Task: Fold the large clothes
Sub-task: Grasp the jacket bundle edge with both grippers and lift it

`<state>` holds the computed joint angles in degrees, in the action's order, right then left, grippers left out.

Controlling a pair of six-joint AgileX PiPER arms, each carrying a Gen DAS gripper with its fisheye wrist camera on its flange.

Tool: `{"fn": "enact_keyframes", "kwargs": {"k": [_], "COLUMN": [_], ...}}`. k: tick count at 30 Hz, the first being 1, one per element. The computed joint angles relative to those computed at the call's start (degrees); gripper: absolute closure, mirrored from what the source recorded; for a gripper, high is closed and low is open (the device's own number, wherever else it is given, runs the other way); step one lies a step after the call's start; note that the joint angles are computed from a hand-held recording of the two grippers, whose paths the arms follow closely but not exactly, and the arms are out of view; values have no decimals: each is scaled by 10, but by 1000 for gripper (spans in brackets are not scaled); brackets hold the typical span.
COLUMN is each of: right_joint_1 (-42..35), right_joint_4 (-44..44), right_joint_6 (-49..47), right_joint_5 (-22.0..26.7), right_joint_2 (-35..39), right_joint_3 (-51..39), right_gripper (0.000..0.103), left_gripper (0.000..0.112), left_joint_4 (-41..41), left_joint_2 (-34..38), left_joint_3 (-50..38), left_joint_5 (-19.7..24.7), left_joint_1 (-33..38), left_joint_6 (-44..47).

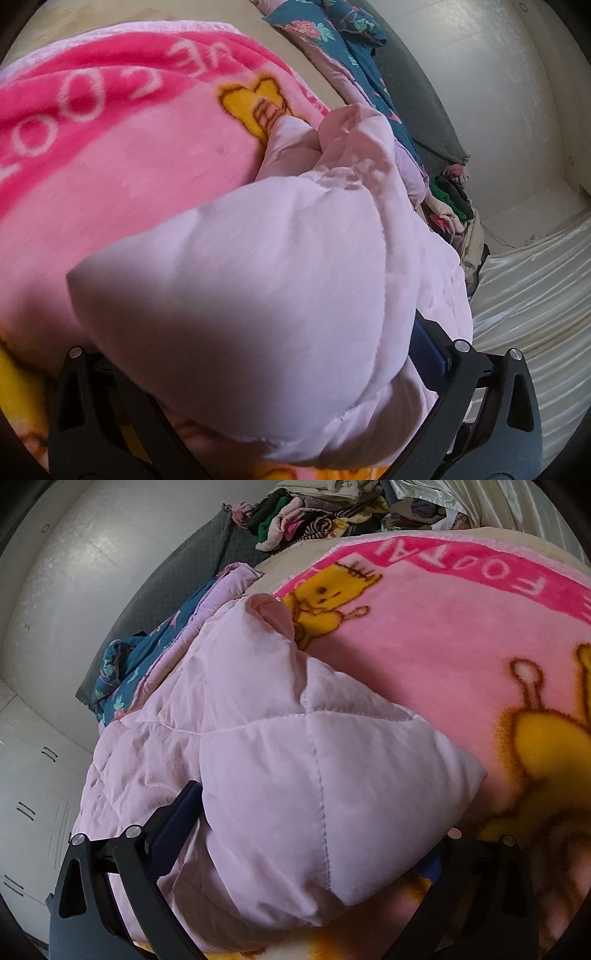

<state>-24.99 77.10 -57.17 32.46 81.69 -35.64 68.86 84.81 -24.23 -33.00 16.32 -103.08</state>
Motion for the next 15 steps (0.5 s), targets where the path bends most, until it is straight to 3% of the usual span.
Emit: {"fn": "enact_keyframes", "kwargs": {"k": [8,15], "right_joint_1": [-17,-26], "right_joint_4": [29,33], "right_joint_6": [-45,-68], "right_joint_5": [31,50], "right_joint_2": [-3,-24], "right_joint_3": [10,17], "right_gripper": [23,42], "left_gripper": [20,50], "left_joint_4": [-11,30], "left_joint_2": [-26,-88], "left_joint_3": [12,5], "left_joint_5": [17,94], "left_joint_1": [-15,-64], "left_joint_6": [20,-7]}}
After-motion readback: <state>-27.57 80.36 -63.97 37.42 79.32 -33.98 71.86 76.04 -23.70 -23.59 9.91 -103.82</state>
